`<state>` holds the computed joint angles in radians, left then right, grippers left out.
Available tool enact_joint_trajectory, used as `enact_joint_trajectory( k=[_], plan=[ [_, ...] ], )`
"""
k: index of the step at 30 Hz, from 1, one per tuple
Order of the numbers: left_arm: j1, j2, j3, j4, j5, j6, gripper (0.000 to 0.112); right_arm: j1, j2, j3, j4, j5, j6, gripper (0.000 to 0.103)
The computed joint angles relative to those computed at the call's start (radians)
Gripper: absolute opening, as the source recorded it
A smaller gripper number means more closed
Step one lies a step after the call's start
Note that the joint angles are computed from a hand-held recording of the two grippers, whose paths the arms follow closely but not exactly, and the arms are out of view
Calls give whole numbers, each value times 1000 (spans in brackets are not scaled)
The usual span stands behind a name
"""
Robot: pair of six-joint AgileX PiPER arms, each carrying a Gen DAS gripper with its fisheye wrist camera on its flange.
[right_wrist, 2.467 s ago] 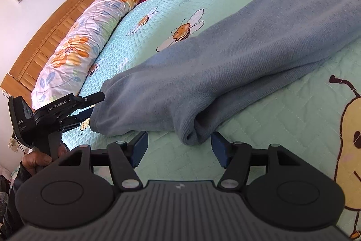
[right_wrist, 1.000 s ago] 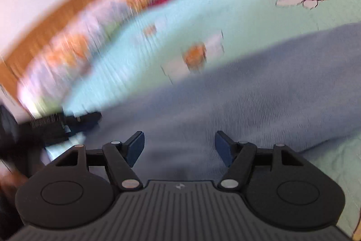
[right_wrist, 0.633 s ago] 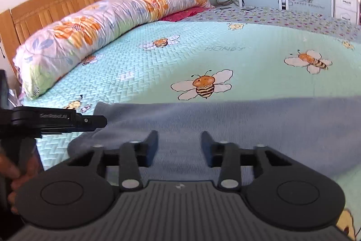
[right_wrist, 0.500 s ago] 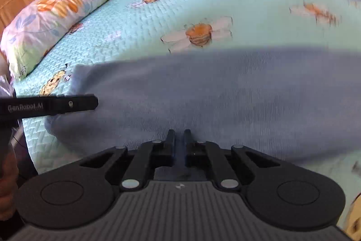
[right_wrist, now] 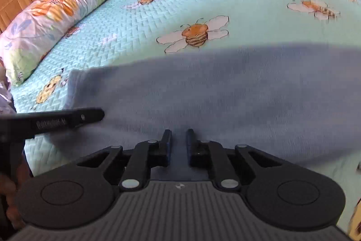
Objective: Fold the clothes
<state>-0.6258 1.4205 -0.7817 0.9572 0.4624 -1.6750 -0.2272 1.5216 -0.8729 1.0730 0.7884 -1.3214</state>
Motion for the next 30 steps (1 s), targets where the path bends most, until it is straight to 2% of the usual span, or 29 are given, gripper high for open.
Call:
enact_joint_trajectory(
  k=[2, 5, 8, 11, 14, 17, 19, 20, 22, 24, 26, 28, 30],
  plan=[
    [-25, -6, -20, -27, 46, 36, 10, -74, -22, 31, 47, 66, -80, 12],
    [-64, 4, -75, -18, 116, 66, 12, -166, -46, -25, 63, 167, -23, 18],
    [-56, 42, -140, -14, 101, 107, 17, -192, -3, -101, 113, 128, -20, 37],
    [-42, 113, -223, -61, 103, 192, 17, -209, 116, -236, 89, 96, 83, 37],
    [-37, 159, -248, -74, 93, 206, 19, -229, 228, -375, 62, 78, 188, 37],
    [-30, 181, -217, -53, 66, 162, 23, -202, 315, -507, -30, 17, 294, 37],
    [-31, 173, -183, 6, 42, 96, 23, -144, 437, -655, -224, -41, 445, 36],
    [-29, 172, -178, 11, 36, 92, 23, -122, 504, -729, -304, -57, 502, 31],
    [-26, 172, -179, 1, 32, 105, 23, -115, 616, -890, -342, -9, 550, 30],
    [-26, 176, -183, -3, 33, 111, 23, -105, 668, -1020, -409, 66, 637, 30],
    [-24, 177, -180, 6, 27, 99, 23, -117, 648, -1017, -391, 72, 610, 30],
    [-21, 172, -172, 16, 18, 84, 23, -167, 562, -894, -254, 28, 481, 31],
    [-18, 171, -167, 20, 10, 77, 23, -208, 519, -834, -217, 20, 445, 33]
  ],
)
